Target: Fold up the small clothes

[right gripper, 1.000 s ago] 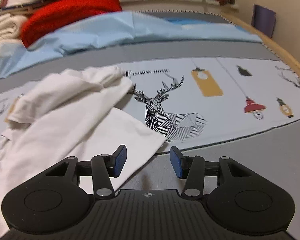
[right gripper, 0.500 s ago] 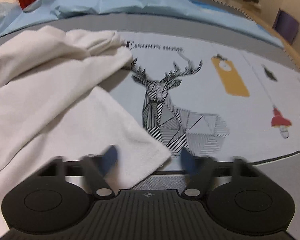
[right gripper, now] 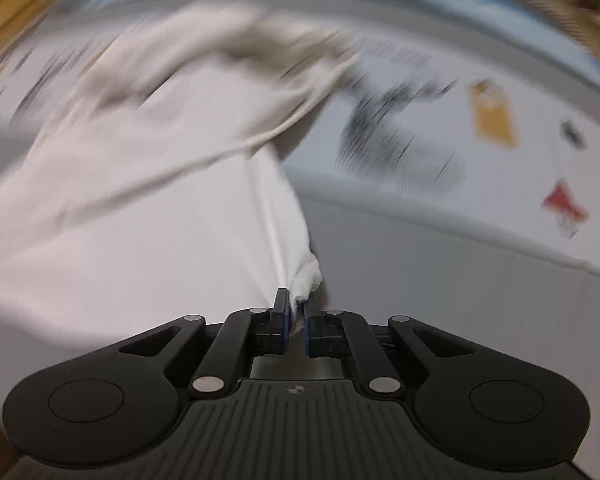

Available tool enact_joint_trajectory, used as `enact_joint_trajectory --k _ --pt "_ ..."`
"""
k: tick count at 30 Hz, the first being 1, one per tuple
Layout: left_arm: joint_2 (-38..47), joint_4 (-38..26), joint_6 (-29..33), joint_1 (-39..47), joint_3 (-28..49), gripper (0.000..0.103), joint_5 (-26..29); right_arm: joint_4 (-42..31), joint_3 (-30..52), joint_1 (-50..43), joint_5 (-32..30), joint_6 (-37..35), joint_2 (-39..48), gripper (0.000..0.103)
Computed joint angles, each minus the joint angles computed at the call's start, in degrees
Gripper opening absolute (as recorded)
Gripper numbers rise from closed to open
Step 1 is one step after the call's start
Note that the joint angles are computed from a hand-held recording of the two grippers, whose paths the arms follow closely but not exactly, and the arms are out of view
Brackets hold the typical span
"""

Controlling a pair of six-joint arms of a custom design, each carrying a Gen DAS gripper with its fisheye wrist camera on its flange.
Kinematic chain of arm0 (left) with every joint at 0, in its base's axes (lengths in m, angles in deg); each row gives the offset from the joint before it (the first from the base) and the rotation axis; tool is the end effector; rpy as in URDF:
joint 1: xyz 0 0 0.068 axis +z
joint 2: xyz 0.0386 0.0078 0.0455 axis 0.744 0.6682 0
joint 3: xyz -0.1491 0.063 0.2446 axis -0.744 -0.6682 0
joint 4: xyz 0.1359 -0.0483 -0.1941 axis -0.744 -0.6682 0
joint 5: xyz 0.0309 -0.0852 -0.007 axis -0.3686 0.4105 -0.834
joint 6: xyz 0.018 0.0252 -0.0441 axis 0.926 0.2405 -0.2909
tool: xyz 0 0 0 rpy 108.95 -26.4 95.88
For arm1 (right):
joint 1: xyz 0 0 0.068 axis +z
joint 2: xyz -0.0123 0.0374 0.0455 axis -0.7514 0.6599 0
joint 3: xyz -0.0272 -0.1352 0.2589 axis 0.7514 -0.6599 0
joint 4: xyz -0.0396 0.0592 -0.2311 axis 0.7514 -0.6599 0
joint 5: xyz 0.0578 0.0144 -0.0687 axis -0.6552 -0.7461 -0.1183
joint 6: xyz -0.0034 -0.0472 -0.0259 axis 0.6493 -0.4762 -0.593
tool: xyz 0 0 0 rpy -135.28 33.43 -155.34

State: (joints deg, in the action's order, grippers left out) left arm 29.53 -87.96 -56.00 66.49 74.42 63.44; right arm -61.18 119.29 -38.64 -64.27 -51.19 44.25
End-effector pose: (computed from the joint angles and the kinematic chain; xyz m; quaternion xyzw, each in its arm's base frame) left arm 0.2528 0.0808 0.2441 0.1257 0.9841 0.0089 0.1252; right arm 0.3744 0.0734 0.2384 -0.2414 0.9492 0.0837 0.1834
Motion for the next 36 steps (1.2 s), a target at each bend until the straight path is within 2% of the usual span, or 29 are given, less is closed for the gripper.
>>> enact_joint_trajectory --k 3,6,7,8,9,10,11,13,16,19,25,30,33,34,35,36 --pt "-1.75 -1.37 4.11 0.34 -2.38 0.007 -1.08 -8.47 -6.86 -0.64 -2.11 -10.21 -4.9 0.006" --pt "-2.89 -3.13 8.3 0.55 -4.66 0.007 -2.91 -13.95 -12.86 -0.78 -1.94 -17.01 -9.23 0.006" --pt "-3.06 -3.96 8.98 0.46 -4.95 0.008 -3.22 -14.77 -14.57 -0.95 -1.86 -18.33 -10.99 0.007" --pt "-3.42 -4.32 9.77 0.96 -5.23 0.009 -3.35 -14.09 -15.94 -1.07 -1.7 -18.41 -12.68 0.014" --pt "-4.07 -4.24 9.45 0.72 -5.37 0.01 -3.16 -12.3 -17.27 -1.14 -0.82 -17.45 -14.7 0.017" --pt "-4.25 -4.6 8.76 0.88 -4.79 0.011 -2.17 -9.73 -18.13 -1.24 0.6 -15.85 -16.81 0.023" --pt "-4.12 -5.13 7.66 1.42 -3.7 0.013 -0.5 -7.96 -17.96 -1.8 0.54 -14.08 -17.89 0.034" --pt "-3.71 -6.55 5.34 2.85 -1.38 0.017 2.84 -4.82 -15.97 -3.79 -3.13 -7.4 -18.27 0.049" --pt "-2.89 -5.72 0.52 2.85 0.94 0.018 4.77 0.83 -13.63 -3.97 -6.69 3.8 -16.2 0.049" --pt "-0.97 -5.45 -3.57 1.02 3.57 0.018 4.63 2.49 -10.46 -1.48 -9.66 10.98 -12.37 0.049" --pt "1.88 -3.05 -6.35 -3.52 4.85 0.018 2.02 -4.22 -0.08 5.27 -9.74 17.54 1.05 0.049" --pt "2.61 -1.9 -7.87 -6.62 4.67 0.018 1.41 -5.71 1.04 6.95 -11.07 22.73 4.43 0.052" --pt "3.72 -1.79 -8.36 -8.91 5.07 0.018 -0.06 -4.29 1.13 6.44 -12.19 26.74 4.44 0.049" --pt "4.23 -1.83 -8.46 -9.76 5.08 0.018 -0.9 -3.82 1.16 6.21 -12.21 28.02 4.26 0.036" --pt "4.79 -1.86 -8.22 -10.51 5.07 0.018 -2.02 -3.8 1.43 5.76 -12.1 28.32 4.3 0.013" --pt "5.44 -1.81 -8.12 -11.34 4.97 0.018 -3.43 -3.46 1.29 5.51 -11.32 28.9 3.84 0.009"
